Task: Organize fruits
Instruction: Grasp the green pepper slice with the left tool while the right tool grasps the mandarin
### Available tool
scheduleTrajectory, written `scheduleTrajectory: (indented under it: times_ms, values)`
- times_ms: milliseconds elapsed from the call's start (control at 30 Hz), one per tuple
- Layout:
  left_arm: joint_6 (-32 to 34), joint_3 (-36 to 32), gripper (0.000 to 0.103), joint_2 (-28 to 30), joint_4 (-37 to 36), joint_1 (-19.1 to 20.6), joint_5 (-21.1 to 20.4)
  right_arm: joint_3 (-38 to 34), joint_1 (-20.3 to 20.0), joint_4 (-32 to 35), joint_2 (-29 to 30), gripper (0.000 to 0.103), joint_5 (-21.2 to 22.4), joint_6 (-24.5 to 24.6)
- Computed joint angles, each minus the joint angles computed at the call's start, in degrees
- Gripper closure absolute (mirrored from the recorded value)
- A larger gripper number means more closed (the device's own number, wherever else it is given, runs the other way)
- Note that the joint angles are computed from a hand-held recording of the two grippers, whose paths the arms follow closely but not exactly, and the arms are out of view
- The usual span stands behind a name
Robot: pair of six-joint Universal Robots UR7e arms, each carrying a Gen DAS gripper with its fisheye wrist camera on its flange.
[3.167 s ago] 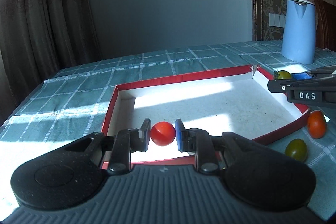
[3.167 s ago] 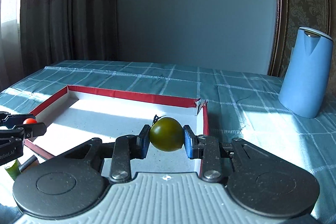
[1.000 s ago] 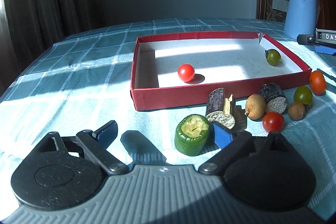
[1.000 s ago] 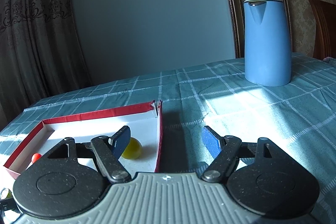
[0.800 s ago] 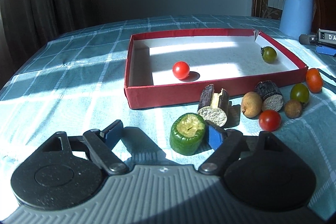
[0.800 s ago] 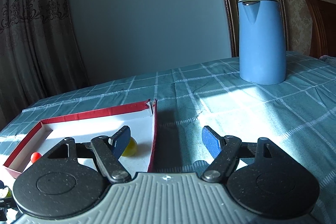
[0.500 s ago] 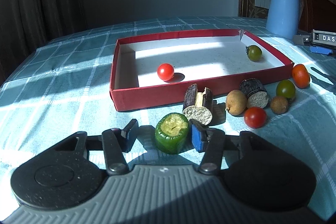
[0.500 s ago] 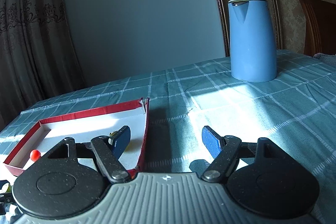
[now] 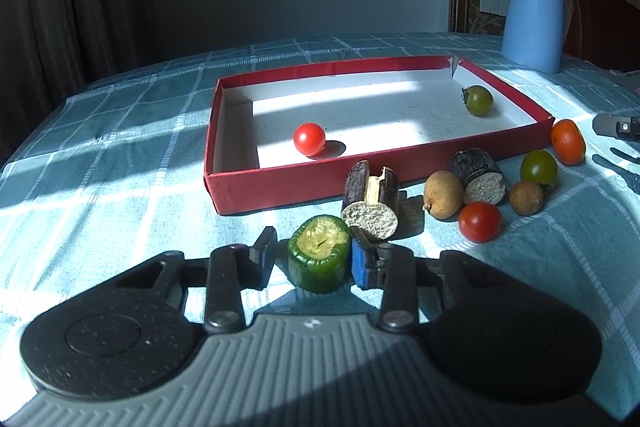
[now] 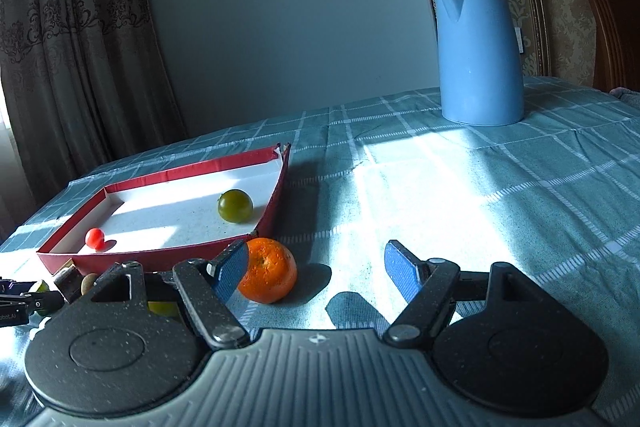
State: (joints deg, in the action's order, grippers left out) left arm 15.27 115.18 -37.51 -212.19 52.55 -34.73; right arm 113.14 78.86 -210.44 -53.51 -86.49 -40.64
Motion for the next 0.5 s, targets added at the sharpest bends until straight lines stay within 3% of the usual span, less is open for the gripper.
scheduleTrajectory:
  times_ms: [267,500]
  values:
    - [0.14,-0.12,0.067,0.18,-0.17,-0.02,0.19,-3.31,2.01,8.67,1.24,0.03,-3.31,-0.54]
    - [0.58,-0.38,0.064,0.54,-0.56,-0.08,0.83,-6.39,3.79,13.16,3.21,0.054,-7.16,-1.62]
